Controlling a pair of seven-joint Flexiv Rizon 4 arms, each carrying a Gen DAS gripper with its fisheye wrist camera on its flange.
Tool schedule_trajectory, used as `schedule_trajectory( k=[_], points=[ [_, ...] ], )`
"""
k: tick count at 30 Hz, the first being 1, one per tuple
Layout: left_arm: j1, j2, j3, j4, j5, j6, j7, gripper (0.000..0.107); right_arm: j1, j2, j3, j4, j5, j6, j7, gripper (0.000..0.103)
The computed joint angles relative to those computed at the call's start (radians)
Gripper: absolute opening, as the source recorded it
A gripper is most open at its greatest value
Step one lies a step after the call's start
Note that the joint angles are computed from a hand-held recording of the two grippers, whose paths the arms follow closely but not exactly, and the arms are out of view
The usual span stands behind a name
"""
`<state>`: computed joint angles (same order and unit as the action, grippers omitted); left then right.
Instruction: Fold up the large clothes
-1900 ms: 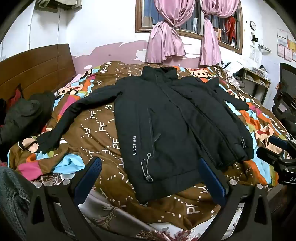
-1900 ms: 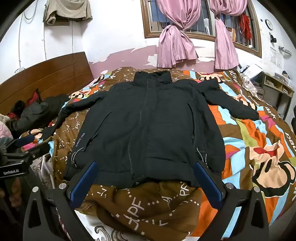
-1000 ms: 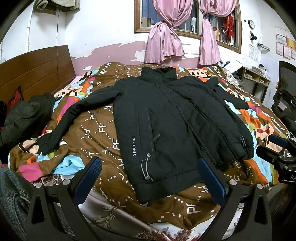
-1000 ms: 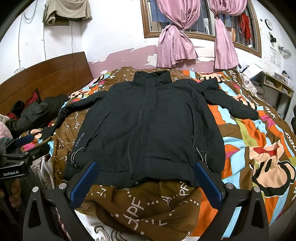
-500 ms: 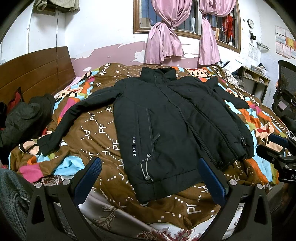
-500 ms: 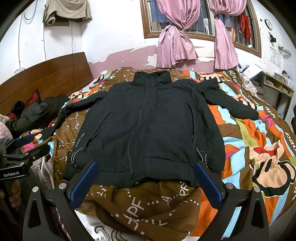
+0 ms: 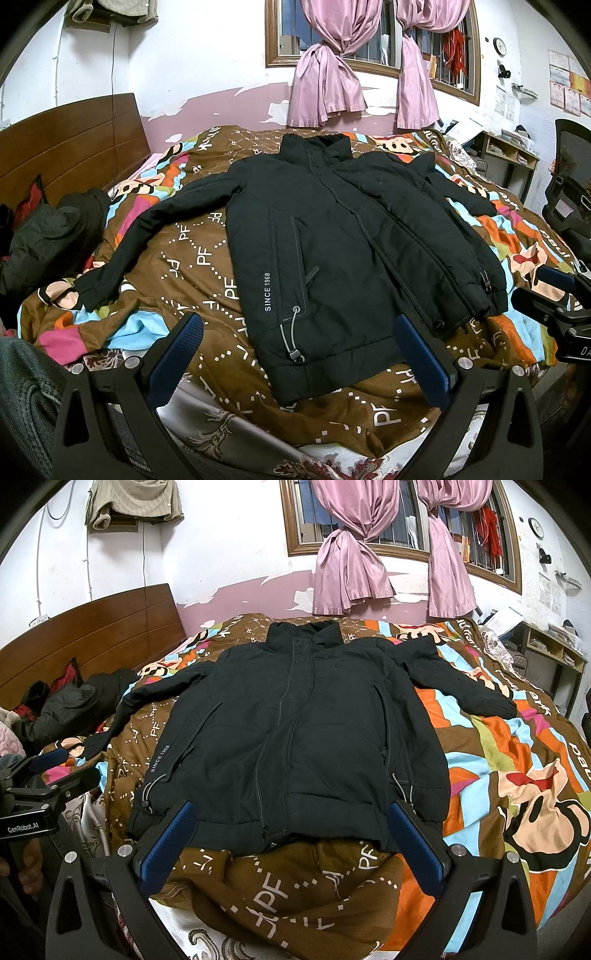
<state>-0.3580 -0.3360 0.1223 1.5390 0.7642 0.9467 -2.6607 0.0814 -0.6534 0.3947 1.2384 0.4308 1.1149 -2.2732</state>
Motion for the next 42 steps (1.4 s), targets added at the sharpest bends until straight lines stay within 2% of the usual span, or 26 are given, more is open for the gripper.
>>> schedule_trajectory(
  k=[42],
  points=[
    [0.007, -0.006, -0.005, -0.005, -0.011, -0.006, 0.016, 0.102, 0.012, -0.005, -0.016, -0.002, -0.009, 0.002, 0.022, 0.103]
  ],
)
